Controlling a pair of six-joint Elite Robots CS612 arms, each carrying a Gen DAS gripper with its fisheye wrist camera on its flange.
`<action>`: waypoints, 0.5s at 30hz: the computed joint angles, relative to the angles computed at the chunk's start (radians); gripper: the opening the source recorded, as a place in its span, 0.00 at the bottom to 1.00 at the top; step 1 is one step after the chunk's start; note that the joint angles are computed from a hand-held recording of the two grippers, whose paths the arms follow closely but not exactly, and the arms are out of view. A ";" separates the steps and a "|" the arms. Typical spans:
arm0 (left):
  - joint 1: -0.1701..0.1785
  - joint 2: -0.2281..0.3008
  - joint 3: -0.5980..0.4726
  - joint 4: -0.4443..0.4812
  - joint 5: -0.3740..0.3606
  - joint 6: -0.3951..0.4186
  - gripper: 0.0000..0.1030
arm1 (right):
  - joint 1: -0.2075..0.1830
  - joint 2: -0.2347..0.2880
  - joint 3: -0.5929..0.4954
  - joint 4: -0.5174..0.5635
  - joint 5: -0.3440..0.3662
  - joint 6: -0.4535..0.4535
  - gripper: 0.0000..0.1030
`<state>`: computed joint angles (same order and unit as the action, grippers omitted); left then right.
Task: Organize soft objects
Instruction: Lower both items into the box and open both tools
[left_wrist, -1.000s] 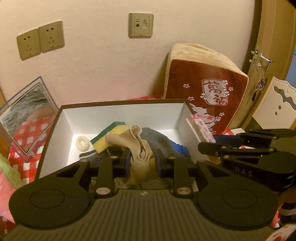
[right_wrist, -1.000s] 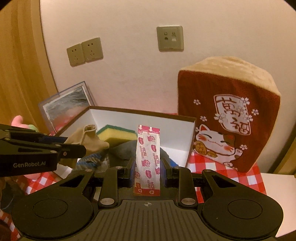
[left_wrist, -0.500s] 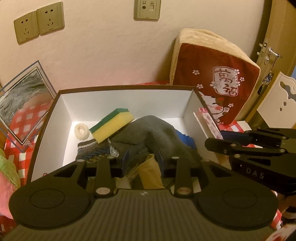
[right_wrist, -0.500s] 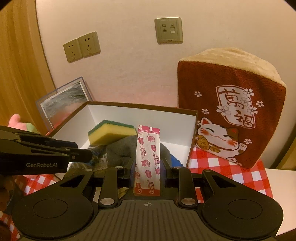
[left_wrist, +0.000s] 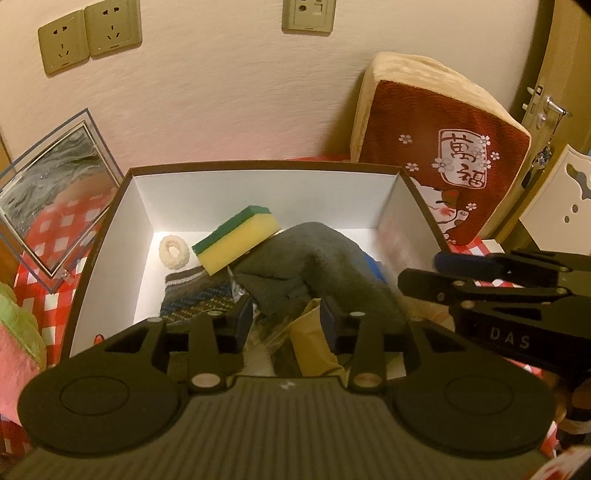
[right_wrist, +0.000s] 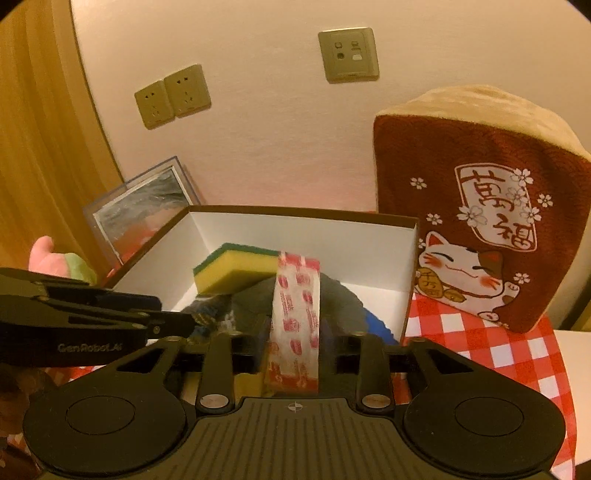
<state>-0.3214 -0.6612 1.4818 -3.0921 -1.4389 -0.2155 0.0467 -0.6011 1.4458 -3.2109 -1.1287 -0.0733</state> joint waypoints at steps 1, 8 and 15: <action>0.001 -0.001 0.002 0.000 0.000 -0.002 0.36 | 0.000 0.001 -0.001 -0.006 -0.002 0.004 0.52; 0.002 -0.004 0.010 0.000 0.000 -0.013 0.37 | -0.003 0.000 0.007 -0.014 0.003 0.001 0.58; 0.002 -0.008 0.014 -0.001 0.003 -0.017 0.39 | -0.004 -0.006 0.019 -0.002 0.002 -0.009 0.59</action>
